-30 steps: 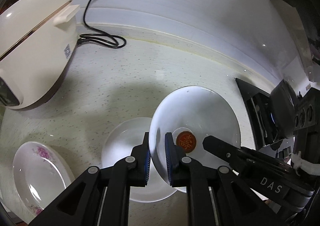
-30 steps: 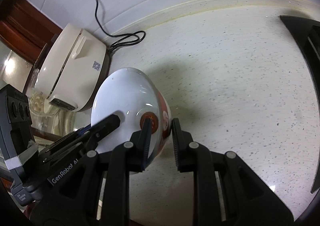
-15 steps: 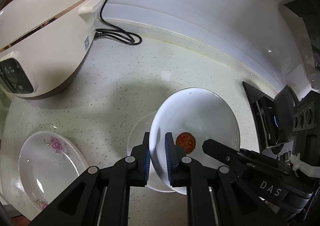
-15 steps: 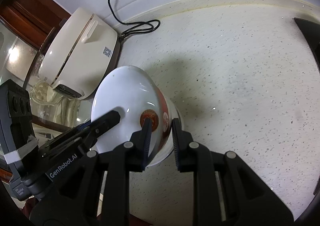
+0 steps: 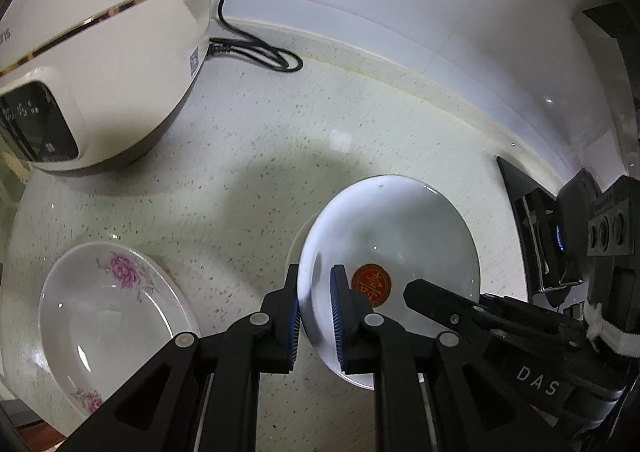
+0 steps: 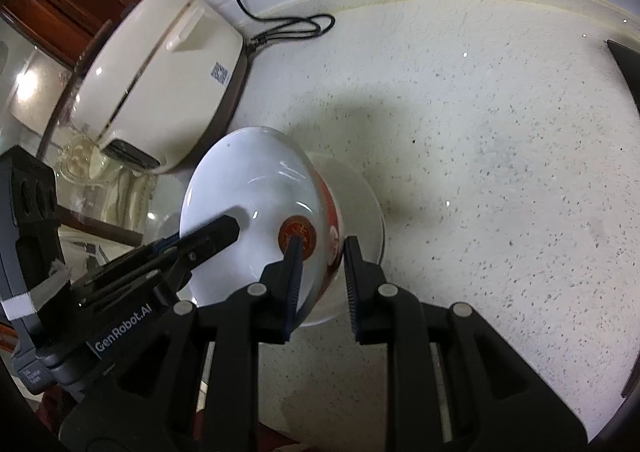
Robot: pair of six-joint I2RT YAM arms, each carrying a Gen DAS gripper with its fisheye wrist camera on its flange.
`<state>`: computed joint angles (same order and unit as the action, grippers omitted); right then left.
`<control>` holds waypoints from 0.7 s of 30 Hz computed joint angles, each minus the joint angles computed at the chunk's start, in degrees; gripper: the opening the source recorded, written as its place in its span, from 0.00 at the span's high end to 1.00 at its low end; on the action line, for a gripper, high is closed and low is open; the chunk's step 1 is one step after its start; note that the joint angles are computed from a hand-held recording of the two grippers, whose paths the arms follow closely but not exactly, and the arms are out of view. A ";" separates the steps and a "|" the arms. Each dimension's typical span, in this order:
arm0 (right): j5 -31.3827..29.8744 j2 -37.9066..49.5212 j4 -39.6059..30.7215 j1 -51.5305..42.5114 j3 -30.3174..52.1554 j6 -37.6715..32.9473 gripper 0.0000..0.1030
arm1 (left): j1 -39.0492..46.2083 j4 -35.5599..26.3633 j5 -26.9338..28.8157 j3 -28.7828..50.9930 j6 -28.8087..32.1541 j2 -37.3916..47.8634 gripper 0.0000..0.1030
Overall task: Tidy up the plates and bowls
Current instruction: 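Carry the red-banded bowl and lower it into the white flower bowl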
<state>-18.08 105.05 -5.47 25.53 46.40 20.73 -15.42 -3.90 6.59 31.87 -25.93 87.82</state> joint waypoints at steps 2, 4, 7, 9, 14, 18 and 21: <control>0.18 0.16 -0.03 0.17 -0.05 -0.08 0.77 | 0.15 0.09 0.24 -0.06 0.13 0.32 0.87; 0.29 0.17 0.01 0.14 -0.15 0.00 0.77 | -0.09 0.04 0.16 -0.07 0.22 0.42 0.87; 0.67 0.36 -0.24 0.28 0.01 -0.03 0.77 | -0.48 -0.17 -0.15 0.18 0.37 0.73 0.87; 0.87 0.32 -0.50 0.33 0.06 -0.24 0.77 | -0.55 -0.34 -0.17 0.33 0.44 0.85 0.87; 2.43 0.16 -1.05 1.08 0.28 -1.29 0.77 | -1.21 -0.34 -1.10 0.53 0.09 1.02 0.87; 3.68 0.56 -1.22 1.63 0.78 -1.66 0.77 | -1.63 -0.59 -1.87 0.68 0.28 1.05 0.87; 4.42 0.64 -1.32 1.94 0.99 -1.86 0.77 | -1.78 -0.56 -2.22 0.72 0.49 1.14 0.87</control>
<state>-13.67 105.69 -6.79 27.47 47.39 18.87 -17.20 -4.46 4.37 32.59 -25.44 88.96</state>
